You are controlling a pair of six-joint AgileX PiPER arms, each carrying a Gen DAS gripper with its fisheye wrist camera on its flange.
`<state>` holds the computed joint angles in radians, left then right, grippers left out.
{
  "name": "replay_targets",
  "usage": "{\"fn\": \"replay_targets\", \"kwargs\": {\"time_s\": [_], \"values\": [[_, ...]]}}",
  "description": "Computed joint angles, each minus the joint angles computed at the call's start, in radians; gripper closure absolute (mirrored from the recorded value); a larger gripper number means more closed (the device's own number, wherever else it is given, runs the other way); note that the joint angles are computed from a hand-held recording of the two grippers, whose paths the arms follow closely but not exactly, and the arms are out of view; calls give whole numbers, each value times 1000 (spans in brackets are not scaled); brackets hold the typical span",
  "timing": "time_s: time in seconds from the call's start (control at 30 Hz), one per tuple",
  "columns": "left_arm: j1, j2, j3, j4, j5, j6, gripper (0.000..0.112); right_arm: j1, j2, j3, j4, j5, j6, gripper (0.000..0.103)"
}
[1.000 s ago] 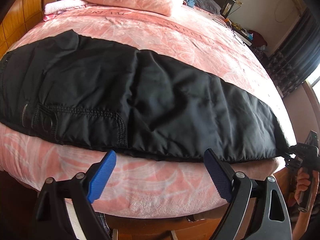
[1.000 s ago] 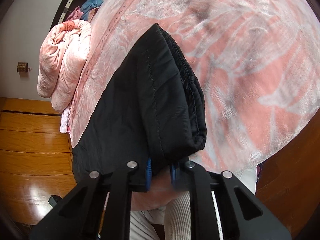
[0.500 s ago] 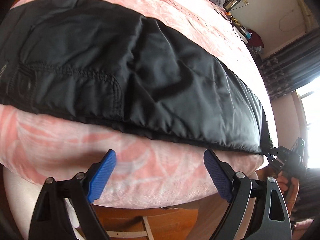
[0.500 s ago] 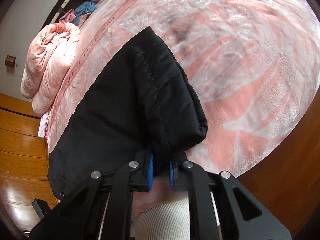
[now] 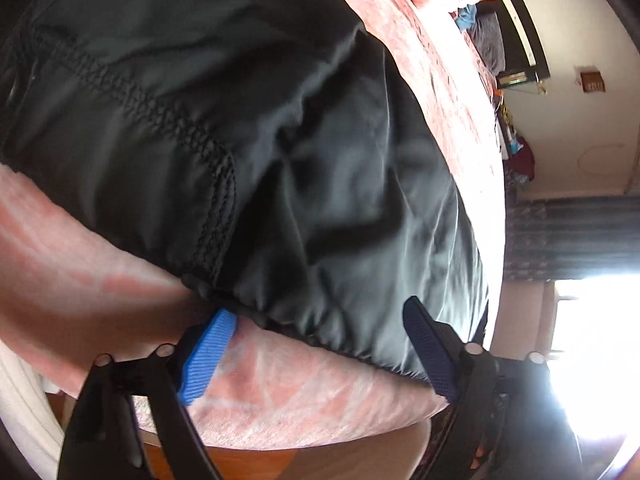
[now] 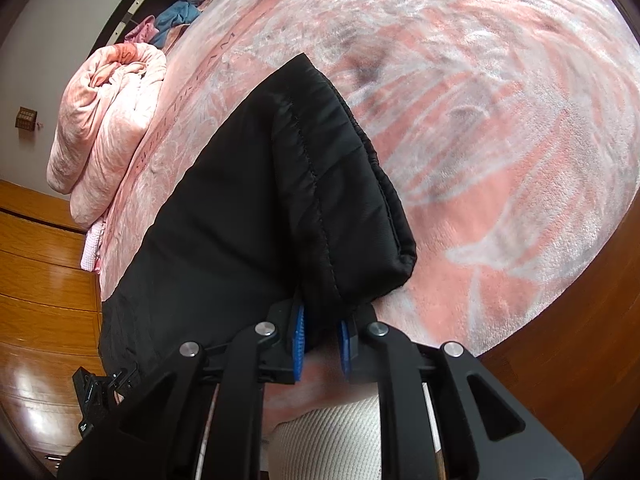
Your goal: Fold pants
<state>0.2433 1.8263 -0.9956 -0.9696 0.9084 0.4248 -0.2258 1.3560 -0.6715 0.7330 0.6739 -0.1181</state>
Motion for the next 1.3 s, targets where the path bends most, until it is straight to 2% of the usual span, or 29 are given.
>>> {"fn": "replay_targets", "kwargs": {"time_s": [0.1,0.23,0.33,0.43,0.53,0.6,0.67,0.7,0.73,0.8,0.83,0.93,1.03,1.1,1.17,1.3], "values": [[1,47,-38,4,6,-39,59,-16,0,2,30,13,-29,91],[-3,16,-20,9,-58,-4,86,-60,-15,5,93,46,-95,91],[-4,-27,11,-28,-81,41,90,-83,-51,-5,109,56,-92,91],[-25,-34,43,-107,-74,111,92,-17,-110,-43,-92,-4,128,92],[-70,21,23,-102,-89,138,92,25,-100,-78,-289,-9,332,92],[-80,64,14,-118,-107,152,91,23,-34,-89,-305,9,330,89],[-57,82,19,-158,-82,194,88,35,-4,-83,-334,4,329,80],[-47,81,21,-156,-70,203,85,45,-8,-79,-361,5,348,74],[-36,75,23,-142,-58,215,79,56,-13,-80,-394,11,382,63],[-25,50,24,-106,-58,222,67,84,-44,-80,-463,22,460,60],[-13,32,27,-81,-59,220,61,108,-60,-88,-511,44,514,54],[60,-43,56,23,-40,191,50,247,-135,-117,-715,129,744,52],[176,-128,92,128,-61,192,48,465,-188,-170,-931,230,989,52],[259,-151,84,184,-74,200,48,583,-188,-213,-975,236,1034,52],[327,-129,41,231,-61,188,50,681,-134,-271,-959,205,1019,53],[425,-36,-61,224,30,153,57,818,110,-455,-842,127,896,54]]}}
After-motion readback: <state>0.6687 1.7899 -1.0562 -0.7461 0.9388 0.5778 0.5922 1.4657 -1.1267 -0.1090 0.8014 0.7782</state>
